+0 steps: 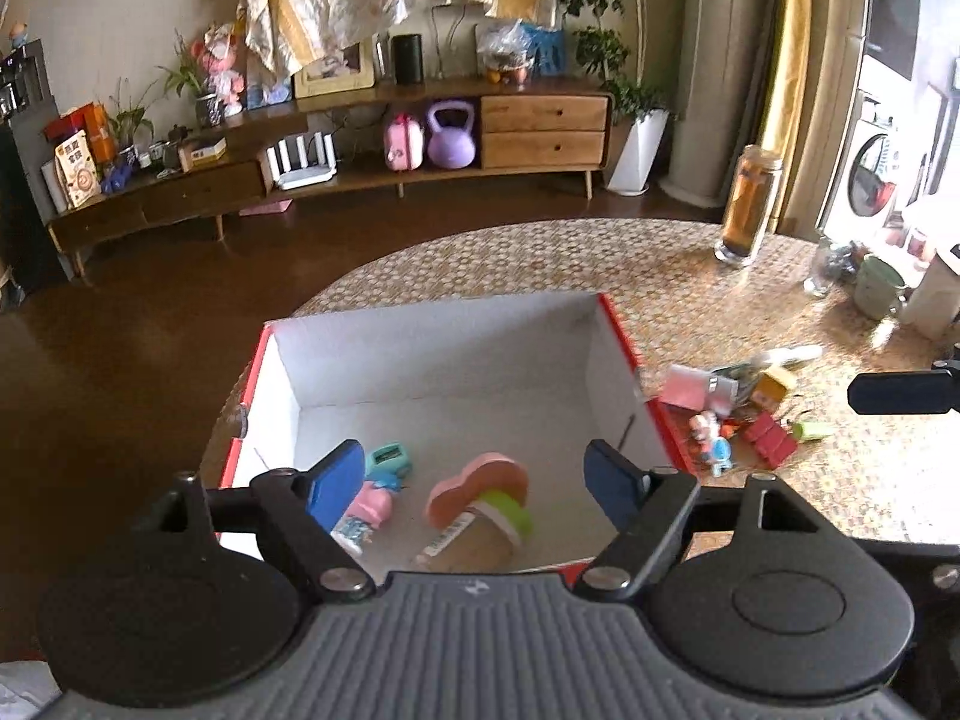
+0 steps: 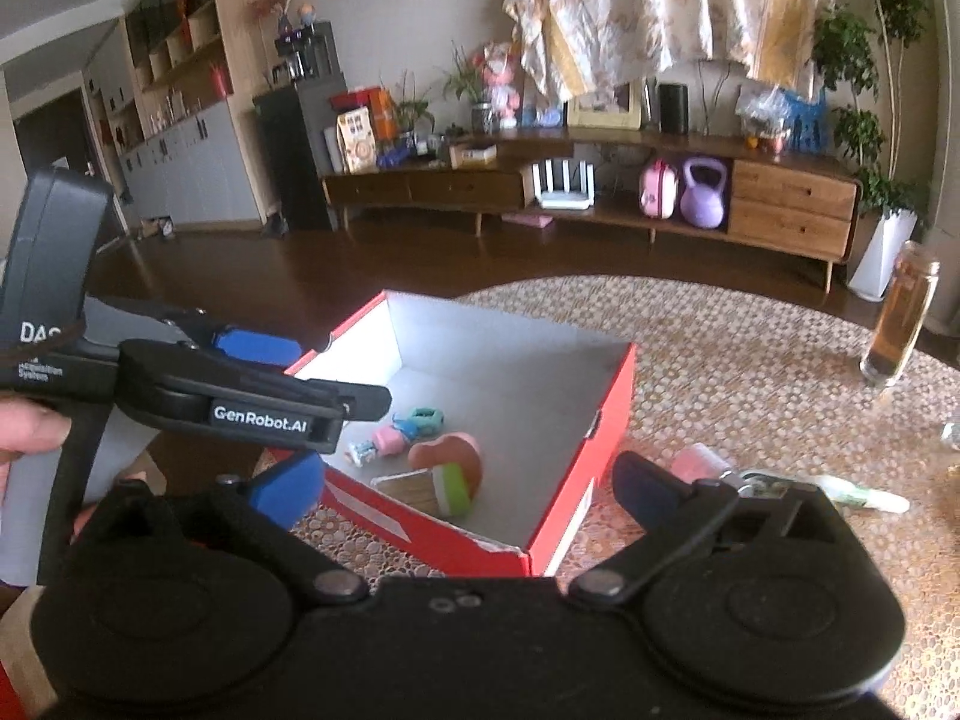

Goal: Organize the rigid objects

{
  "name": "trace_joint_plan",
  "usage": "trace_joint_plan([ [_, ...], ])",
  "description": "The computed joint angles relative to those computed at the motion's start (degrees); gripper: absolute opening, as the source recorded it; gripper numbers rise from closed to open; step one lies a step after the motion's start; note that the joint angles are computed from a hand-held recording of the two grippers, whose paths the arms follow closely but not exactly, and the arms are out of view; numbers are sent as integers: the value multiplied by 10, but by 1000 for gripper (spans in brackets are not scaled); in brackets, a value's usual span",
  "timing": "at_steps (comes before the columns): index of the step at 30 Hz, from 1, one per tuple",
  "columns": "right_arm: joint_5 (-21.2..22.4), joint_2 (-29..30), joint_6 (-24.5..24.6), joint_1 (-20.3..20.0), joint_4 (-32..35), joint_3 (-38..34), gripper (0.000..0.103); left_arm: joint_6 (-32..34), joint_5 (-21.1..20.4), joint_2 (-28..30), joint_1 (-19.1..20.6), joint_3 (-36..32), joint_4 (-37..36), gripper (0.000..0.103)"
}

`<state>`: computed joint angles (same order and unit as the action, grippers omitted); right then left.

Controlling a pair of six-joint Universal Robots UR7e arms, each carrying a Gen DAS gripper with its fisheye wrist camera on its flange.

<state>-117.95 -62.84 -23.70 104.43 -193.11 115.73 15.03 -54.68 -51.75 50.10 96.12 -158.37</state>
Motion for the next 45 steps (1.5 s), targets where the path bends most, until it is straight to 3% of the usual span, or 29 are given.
trace_joint_plan([
  [12, 13, -48, -28, -11, -153, 97, 103, -31, -35, -16, -33, 62, -58, 84],
  [20, -7, -76, -62, -33, -205, 155, 103, -43, -70, -2, -48, 81, -75, 86],
  [22, -12, -79, -72, -41, -218, 167, 103, -47, -80, 7, -51, 82, -78, 89],
  [24, -12, -87, -82, -51, -227, 181, 103, -53, -83, 17, -54, 83, -85, 99],
  [27, -18, -90, -102, -64, -249, 195, 103, -51, -82, 33, -59, 84, -108, 101],
  [37, 12, -107, -172, -141, -263, 206, 103, -75, -55, 115, -73, 50, -128, 101],
  [45, 51, -132, -201, -210, -202, 200, 101, -104, -52, 182, -77, 13, -143, 101],
])
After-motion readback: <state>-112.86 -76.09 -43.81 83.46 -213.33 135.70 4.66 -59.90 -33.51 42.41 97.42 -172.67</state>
